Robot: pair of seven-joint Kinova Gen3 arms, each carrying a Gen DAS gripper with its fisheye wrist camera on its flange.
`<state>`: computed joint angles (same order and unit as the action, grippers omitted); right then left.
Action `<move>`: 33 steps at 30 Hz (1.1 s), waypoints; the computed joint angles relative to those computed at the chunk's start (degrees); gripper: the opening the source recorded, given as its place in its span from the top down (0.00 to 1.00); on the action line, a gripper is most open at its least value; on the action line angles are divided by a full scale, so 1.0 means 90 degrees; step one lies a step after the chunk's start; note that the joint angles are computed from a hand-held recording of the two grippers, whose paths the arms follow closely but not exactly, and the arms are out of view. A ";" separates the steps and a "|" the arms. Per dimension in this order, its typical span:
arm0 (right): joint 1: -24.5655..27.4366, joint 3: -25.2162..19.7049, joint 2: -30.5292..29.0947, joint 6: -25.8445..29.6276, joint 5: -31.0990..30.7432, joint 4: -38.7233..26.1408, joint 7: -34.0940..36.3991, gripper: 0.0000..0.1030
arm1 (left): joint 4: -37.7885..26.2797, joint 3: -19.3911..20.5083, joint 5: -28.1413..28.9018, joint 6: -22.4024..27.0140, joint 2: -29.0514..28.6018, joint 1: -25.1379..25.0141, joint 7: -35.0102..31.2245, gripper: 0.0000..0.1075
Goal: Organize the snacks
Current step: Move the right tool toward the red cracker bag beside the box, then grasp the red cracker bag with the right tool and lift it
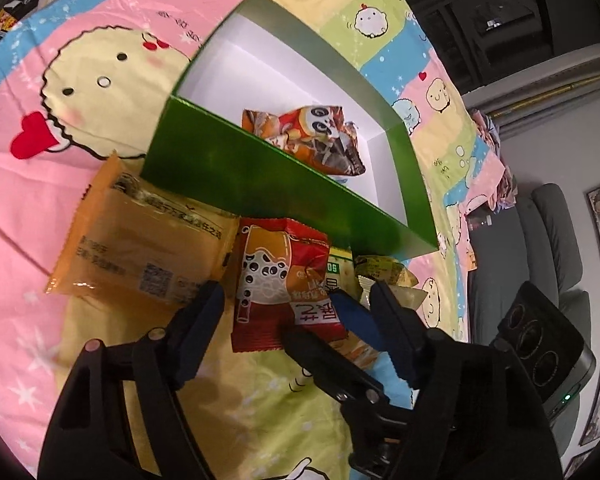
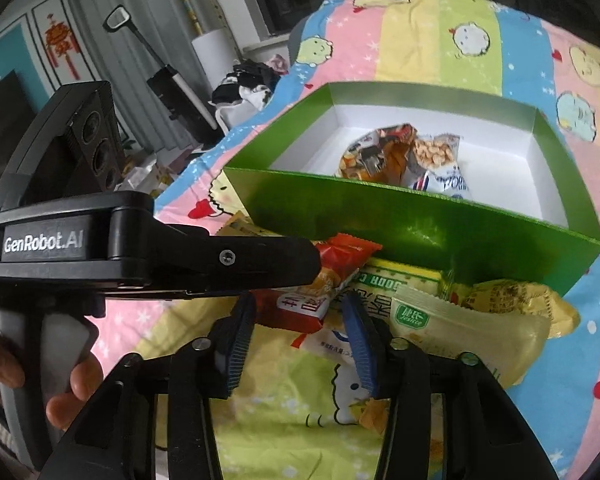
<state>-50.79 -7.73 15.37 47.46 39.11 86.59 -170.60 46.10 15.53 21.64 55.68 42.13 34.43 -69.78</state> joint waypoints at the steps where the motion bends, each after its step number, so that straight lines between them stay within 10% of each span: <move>1: 0.0020 0.0000 0.0006 -0.0012 -0.0034 0.0016 -0.0007 0.60 | -0.0046 -0.0010 -0.0014 0.0048 0.0034 0.0015 0.0020 0.40; 15: 0.0155 0.0015 -0.0101 -0.0531 -0.0084 0.0338 -0.0162 0.77 | 0.0382 -0.0041 -0.0059 -0.0223 -0.0073 -0.0067 0.0101 0.79; 33: -0.0265 -0.0259 -0.0495 0.0138 0.1181 0.0378 -0.1107 0.79 | 0.0830 -0.0045 -0.0455 -0.0811 -0.0786 0.0158 -0.0282 0.80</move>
<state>-53.18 -10.06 10.92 48.69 49.74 90.00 -180.56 53.57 15.13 17.55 48.38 35.06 35.86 -72.31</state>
